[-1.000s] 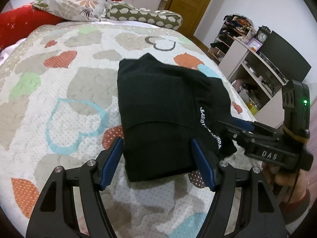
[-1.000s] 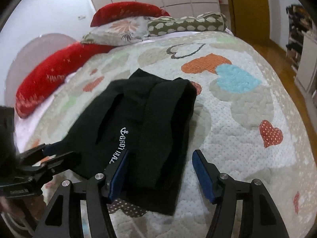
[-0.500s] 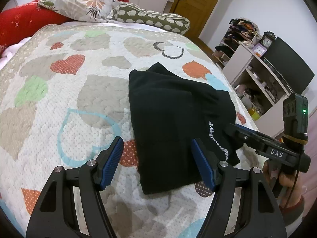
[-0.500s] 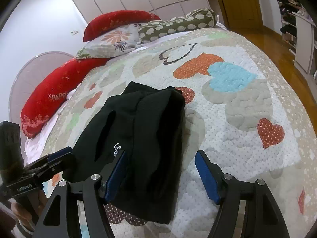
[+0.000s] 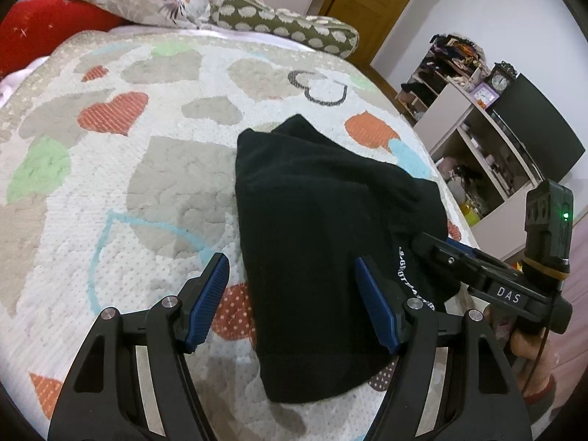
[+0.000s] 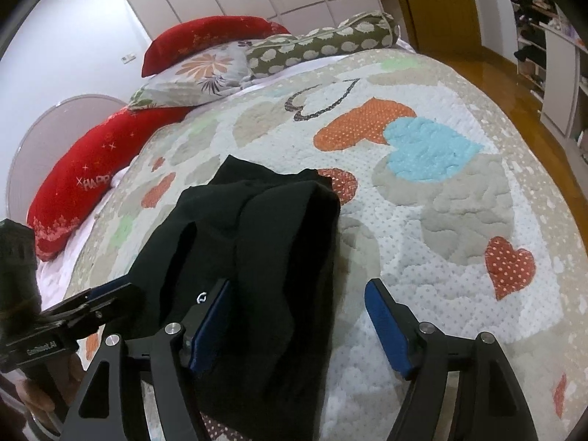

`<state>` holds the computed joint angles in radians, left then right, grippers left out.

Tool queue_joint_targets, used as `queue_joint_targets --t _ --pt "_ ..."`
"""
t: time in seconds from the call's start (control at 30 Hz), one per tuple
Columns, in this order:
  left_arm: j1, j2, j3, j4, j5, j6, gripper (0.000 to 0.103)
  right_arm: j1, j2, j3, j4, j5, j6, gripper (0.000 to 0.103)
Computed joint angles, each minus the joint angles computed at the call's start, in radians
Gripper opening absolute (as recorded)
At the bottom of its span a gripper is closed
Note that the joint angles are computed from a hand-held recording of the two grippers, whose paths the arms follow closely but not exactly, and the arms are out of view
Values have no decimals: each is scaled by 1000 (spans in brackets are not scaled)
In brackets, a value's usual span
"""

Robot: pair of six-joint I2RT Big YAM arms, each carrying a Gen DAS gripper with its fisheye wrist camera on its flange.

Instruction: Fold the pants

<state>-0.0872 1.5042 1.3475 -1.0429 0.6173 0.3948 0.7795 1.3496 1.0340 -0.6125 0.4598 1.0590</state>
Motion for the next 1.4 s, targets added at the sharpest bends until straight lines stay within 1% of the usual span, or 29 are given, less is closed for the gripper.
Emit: queue_joint_targets --t 0.17,0.23,0.3,0.4,0.47,0.5,0.57,0.67,0.7,0.73,0.8,0.87,0.93,1.0,1.03,1.07,1.1,1.17,1.2,1.27,1.3,1.33,1.4 --pt "-16 39 22 -22 9 -8 71 -35 3 -31 82 -55 -1 76" --pt "-18 55 31 -32 21 -12 74 -40 1 -40 110 -60 -9 76" --pt "-22 69 40 -35 27 -19 75 -49 2 -44 129 -68 -21 76" --pt "-28 81 50 -33 33 -25 75 -49 6 -40 143 -41 -47 75" --pt "-36 82 48 -22 30 -29 75 -48 15 -28 152 -36 -88 53" --pt "-39 80 45 -16 25 -33 75 -49 25 -11 136 -33 -102 53" --pt "-41 75 37 -3 21 -44 75 -50 40 20 97 -6 -128 47" --pt "-43 62 23 -7 18 -41 75 -37 50 60 0 24 -133 46" --pt "-45 47 3 12 10 -39 75 -28 50 68 -33 45 -127 46" --pt "-46 37 -13 34 6 -42 75 -26 47 63 -43 51 -116 46" --pt "-51 27 -34 68 1 -51 75 -41 24 22 -4 4 -79 46" --pt "-50 25 -37 71 0 -56 75 -46 -4 -8 33 -17 -53 49" --pt "-48 31 -27 54 2 -49 75 -35 -20 -5 15 11 -35 53" --pt "-48 35 -22 46 -1 -44 75 -13 -24 22 -21 89 -36 54" --pt "-47 35 -22 46 0 -45 75 -5 -20 42 -44 134 -46 54" --pt "-47 34 -24 50 0 -49 75 -2 -15 59 -53 160 -61 54" --pt "-47 33 -27 55 1 -53 75 -5 -9 72 -50 165 -85 54" --pt "-48 28 -34 65 -1 -61 75 -17 16 101 -48 144 -130 54" --pt "-49 27 -36 69 -4 -64 76 -24 46 130 -73 141 -153 54" --pt "-54 24 -39 75 -10 -69 76 -47 119 199 -177 134 -157 54" --pt "-58 25 -39 79 -15 -73 76 -58 141 213 -197 124 -158 54" --pt "-61 25 -40 83 -19 -74 77 -73 158 216 -196 116 -165 54" --pt "-67 27 -40 91 -28 -83 78 -105 160 182 -137 74 -165 55"
